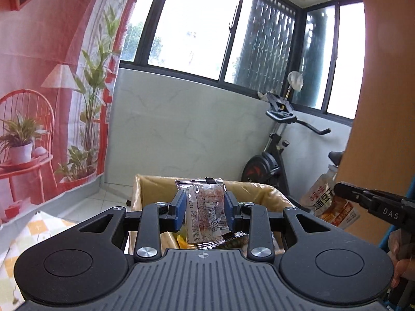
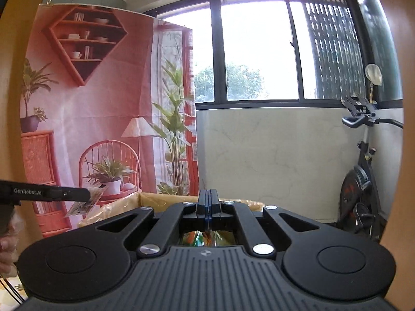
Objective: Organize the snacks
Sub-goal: 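Lift both packets over the box and open both tools to drop them, then move both empty tools back down to the last snacks on the table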
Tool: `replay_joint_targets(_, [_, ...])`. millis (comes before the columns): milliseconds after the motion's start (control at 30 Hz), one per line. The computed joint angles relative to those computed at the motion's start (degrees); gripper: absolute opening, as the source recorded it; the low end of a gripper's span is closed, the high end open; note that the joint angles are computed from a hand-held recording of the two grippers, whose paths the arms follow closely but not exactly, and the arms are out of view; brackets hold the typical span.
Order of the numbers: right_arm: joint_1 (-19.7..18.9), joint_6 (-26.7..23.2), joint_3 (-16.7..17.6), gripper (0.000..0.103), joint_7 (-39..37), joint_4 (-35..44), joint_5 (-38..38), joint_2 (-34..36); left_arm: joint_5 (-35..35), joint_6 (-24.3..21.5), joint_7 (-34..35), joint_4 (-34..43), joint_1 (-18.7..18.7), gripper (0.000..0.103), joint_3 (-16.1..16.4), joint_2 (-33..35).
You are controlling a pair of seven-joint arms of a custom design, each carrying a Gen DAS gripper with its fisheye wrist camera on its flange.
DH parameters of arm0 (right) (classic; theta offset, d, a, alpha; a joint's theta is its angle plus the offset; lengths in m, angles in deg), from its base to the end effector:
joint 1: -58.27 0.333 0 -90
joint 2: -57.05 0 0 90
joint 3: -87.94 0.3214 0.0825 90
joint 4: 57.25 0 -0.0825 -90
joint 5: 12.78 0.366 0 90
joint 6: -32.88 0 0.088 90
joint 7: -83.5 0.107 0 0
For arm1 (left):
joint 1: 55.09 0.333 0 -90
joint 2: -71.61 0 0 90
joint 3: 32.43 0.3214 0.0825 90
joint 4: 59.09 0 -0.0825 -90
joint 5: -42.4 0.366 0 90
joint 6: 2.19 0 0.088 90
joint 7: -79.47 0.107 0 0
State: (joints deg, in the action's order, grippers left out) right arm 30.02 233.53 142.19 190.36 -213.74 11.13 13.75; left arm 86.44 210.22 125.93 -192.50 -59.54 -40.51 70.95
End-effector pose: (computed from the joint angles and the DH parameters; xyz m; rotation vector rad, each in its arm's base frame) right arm 0.3404 0.1832 0.5327 -1.3032 1.3730 -1.0904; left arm 0.4677 -0.1980 0.5075 -1.2069 1.8656 -1.5304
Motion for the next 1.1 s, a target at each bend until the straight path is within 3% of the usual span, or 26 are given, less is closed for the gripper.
replay_joint_targets(267, [-8.13,3.5,6.69,0.001,-3.56,4.67,1.37,11.83,4.45,-4.88,-2.91,6.49,0.5,0.035,-1.29,5.03])
replay_joint_targets(467, [-13.76,-0.34,12.24,0.004,-4.09,5.63,4.41,10.26,6.95,-7.72,-5.01,7.09,1.86,0.047,-1.9,5.1])
replay_joint_targets(567, [-12.81,-0.98,11.1,0.012,-1.72,4.22,3.19,8.57,8.07,-7.68,-5.86,6.22,2.41,0.056,-1.66,4.12])
replay_joint_targets(633, [-11.82,-1.4,10.17,0.017,-0.16,3.46,2.33,7.37,10.36,-8.12,-8.0,6.33,2.89,0.056,-1.48,3.49])
replay_joint_targets(867, [-7.12,-4.82,7.25,0.018,5.32,0.61,-0.35,1.65,15.0,-6.87,-11.92,3.65,3.2,0.058,0.57,-0.42])
replay_joint_targets(1000, [-4.03,-6.89,5.98,0.026,8.89,-1.22,-1.59,-1.56,16.39,-6.05,-12.81,1.0,2.76,0.059,2.1,-2.79])
replay_joint_targets(1100, [-0.97,-7.83,4.77,0.031,11.52,-2.84,-2.62,-3.04,21.32,-4.08,-16.2,-0.04,2.79,0.059,3.57,-3.78])
